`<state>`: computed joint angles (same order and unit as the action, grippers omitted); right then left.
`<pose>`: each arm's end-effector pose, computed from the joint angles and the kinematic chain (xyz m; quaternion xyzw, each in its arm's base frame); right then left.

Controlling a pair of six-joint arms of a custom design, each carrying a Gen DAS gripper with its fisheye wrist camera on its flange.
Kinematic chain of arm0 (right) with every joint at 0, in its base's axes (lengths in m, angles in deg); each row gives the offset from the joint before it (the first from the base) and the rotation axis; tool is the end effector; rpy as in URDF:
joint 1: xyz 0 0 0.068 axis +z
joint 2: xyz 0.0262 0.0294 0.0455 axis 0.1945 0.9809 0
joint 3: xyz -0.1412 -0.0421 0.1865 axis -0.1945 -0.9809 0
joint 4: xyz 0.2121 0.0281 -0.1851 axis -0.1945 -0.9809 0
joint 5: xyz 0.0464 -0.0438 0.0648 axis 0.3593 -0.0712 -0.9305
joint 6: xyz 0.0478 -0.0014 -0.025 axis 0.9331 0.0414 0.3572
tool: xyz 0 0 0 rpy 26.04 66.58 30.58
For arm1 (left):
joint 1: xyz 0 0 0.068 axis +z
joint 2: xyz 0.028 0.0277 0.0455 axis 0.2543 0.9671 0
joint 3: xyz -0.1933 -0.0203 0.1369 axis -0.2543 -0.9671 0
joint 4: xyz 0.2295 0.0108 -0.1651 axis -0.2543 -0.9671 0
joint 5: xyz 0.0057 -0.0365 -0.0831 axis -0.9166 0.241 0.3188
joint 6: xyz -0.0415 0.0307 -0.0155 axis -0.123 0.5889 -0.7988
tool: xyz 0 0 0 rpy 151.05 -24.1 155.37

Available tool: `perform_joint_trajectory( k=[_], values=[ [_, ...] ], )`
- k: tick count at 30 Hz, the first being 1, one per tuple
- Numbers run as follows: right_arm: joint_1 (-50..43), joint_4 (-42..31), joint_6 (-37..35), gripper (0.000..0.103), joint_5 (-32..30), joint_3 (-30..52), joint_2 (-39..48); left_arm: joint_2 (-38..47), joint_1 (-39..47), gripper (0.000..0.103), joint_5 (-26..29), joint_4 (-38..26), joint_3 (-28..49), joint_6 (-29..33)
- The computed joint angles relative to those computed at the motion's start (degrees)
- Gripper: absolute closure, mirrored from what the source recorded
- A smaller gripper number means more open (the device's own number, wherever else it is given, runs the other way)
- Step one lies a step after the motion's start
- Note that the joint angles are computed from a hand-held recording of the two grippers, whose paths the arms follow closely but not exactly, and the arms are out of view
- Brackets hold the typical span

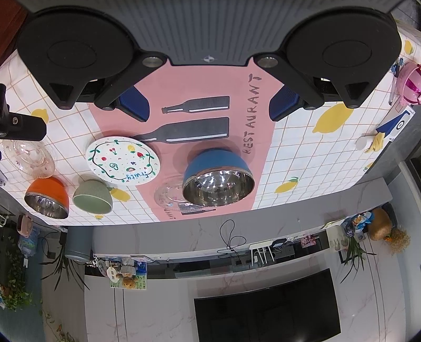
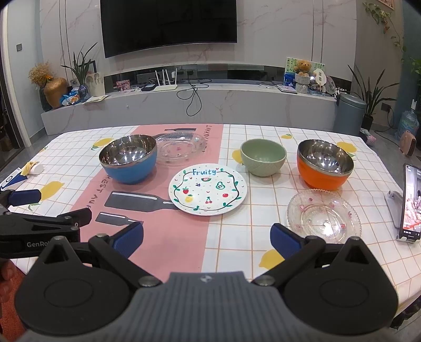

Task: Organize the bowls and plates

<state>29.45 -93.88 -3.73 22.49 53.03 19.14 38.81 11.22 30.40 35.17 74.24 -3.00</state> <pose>0.3008 0.0929 0.2238 -0.0120 0.8982 0.0399 0.4376 0.3244 -0.0185 0.2592 0.0798 0.8951 0.0331 0.4374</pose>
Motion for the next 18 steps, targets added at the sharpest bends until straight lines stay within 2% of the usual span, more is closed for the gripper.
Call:
perform_joint_trajectory(
  k=[18],
  values=[
    [0.1,-0.4,0.0,0.003,0.2,0.0,-0.2,-0.3,0.1,0.000,0.0,0.0,-0.4,-0.3]
  ],
)
